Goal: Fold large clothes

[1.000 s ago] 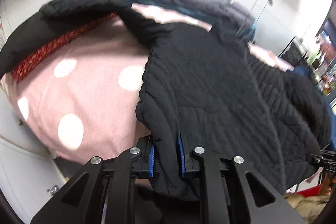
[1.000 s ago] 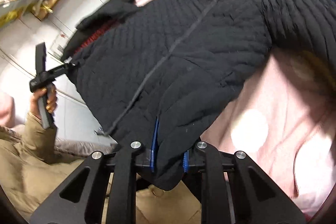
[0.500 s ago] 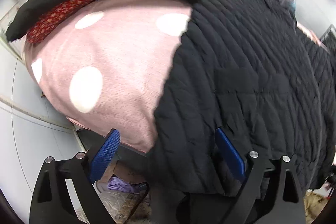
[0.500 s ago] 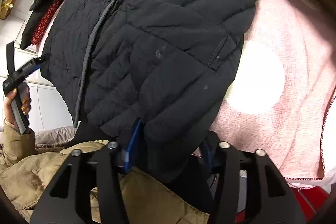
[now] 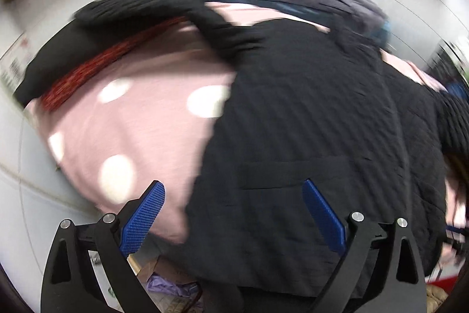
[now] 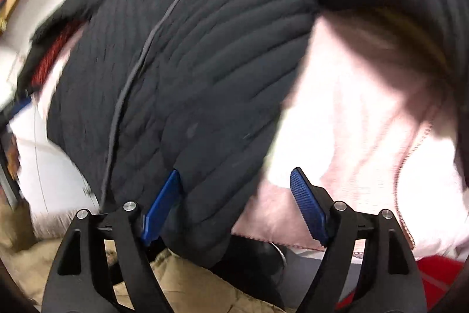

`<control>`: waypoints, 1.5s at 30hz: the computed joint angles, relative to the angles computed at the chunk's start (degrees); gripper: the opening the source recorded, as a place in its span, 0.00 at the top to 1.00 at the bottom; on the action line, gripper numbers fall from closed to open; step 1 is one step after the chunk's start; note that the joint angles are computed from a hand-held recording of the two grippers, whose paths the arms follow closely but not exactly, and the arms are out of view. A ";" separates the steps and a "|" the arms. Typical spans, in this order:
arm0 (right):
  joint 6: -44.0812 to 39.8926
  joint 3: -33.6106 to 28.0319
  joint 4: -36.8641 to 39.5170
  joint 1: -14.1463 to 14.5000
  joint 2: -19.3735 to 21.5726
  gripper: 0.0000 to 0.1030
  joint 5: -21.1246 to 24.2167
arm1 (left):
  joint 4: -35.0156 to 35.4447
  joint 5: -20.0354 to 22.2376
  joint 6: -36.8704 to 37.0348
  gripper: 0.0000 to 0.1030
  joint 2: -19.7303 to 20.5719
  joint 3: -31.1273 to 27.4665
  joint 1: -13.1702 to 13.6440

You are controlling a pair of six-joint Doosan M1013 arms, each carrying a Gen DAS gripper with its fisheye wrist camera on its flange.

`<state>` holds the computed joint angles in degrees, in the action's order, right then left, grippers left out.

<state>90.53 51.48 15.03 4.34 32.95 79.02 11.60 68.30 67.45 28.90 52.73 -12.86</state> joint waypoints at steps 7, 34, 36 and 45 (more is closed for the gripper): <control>8.58 2.88 -5.00 -2.77 -3.13 0.25 -10.38 | -5.42 0.84 9.90 0.09 3.18 -4.54 -4.55; 30.08 15.99 -19.37 -14.27 -12.30 0.25 -24.85 | -7.64 7.50 10.53 0.06 8.09 -5.05 -8.85; 28.87 17.20 -17.47 -14.55 -12.63 0.26 -27.18 | -7.94 7.51 10.68 0.06 8.23 -5.29 -8.77; 20.38 14.33 -14.34 -12.93 -11.51 0.85 -24.84 | -7.79 7.30 10.55 0.05 8.35 -5.50 -8.73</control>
<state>110.91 65.81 0.70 -8.59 21.44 54.18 3.81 75.59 78.01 37.25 47.23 -21.59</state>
